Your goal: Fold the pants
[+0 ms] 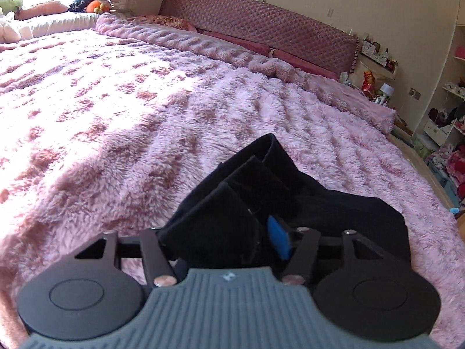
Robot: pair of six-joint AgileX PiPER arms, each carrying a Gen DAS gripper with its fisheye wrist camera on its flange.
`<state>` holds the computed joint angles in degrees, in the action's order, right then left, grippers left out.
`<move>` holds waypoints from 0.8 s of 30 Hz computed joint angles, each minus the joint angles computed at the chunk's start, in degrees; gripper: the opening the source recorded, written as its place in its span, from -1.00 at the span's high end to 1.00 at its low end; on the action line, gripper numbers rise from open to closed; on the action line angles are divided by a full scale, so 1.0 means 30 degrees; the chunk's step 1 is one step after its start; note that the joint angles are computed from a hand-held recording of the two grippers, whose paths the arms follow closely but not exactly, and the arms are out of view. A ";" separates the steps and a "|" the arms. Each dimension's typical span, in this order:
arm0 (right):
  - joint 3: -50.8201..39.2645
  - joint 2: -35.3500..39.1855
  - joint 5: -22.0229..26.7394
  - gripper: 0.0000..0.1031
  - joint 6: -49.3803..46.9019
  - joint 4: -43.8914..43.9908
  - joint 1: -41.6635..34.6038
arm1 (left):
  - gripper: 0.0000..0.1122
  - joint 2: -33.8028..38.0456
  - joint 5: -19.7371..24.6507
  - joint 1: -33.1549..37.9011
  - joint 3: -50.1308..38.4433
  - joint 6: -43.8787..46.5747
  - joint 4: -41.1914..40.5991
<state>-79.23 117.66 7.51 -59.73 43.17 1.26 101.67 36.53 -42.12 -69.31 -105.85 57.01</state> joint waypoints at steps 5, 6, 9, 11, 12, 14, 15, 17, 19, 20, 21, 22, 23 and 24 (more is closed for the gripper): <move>-0.0491 -0.0619 0.8399 -0.51 -0.7973 0.9524 -0.2744 | 0.63 -0.0290 0.0443 0.0102 0.0112 -0.0583 0.0585; -0.0602 -0.0574 1.0308 -0.51 -0.8393 1.0698 -0.3498 | 0.63 -0.0304 0.0377 0.0143 0.0064 -0.0523 0.0557; -0.1289 -0.0493 1.4312 -0.38 -0.7095 1.1772 -0.5431 | 0.61 -0.0038 0.0153 0.0162 -0.0522 -0.0247 0.0563; -0.1686 -0.0528 1.4947 -0.36 -0.6198 1.1917 -0.6443 | 0.52 0.0314 -0.0267 0.0215 -0.1099 -0.0009 0.0537; -0.2052 -0.0483 1.5168 -0.35 -0.5763 1.1679 -0.6852 | 0.43 0.0492 -0.0465 0.0260 -0.1399 0.0182 0.0443; -0.3015 -0.0149 1.5382 -0.19 -0.5346 1.0993 -0.7700 | 0.39 0.1084 -0.1099 0.0376 -0.2256 0.0748 0.0234; -0.3296 -0.0060 1.5231 -0.13 -0.5285 1.0737 -0.8045 | 0.38 0.1567 -0.1357 0.0372 -0.2925 0.1262 -0.0053; -0.4117 0.0361 1.5121 0.23 -0.4640 0.9943 -0.8965 | 0.37 0.2406 -0.1839 0.0411 -0.4125 0.2434 -0.0712; -0.5702 0.1382 1.6174 0.54 -0.2902 0.8705 -1.0015 | 0.37 0.3588 -0.2511 0.0440 -0.5630 0.4020 -0.1784; -0.6547 0.1931 1.6869 0.64 -0.1928 0.8034 -1.0384 | 0.37 0.4320 -0.3071 0.0537 -0.6473 0.5343 -0.2766; -0.6966 0.2364 1.7324 0.66 -0.1466 0.7724 -1.0824 | 0.37 0.5080 -0.3017 0.0628 -0.7587 0.7219 -0.4511; -0.6983 0.2558 1.7510 0.69 -0.1457 0.7699 -1.1159 | 0.37 0.5869 -0.2924 0.0718 -0.8764 0.8974 -0.6258; -0.7040 0.2715 1.7674 0.69 -0.1334 0.7573 -1.1415 | 0.37 0.6511 -0.3326 0.0778 -0.9575 0.9966 -0.7276; -0.7133 0.2878 1.7806 0.68 -0.1089 0.7350 -1.1601 | 0.37 0.6871 -0.4197 0.0858 -0.9839 1.0193 -0.7544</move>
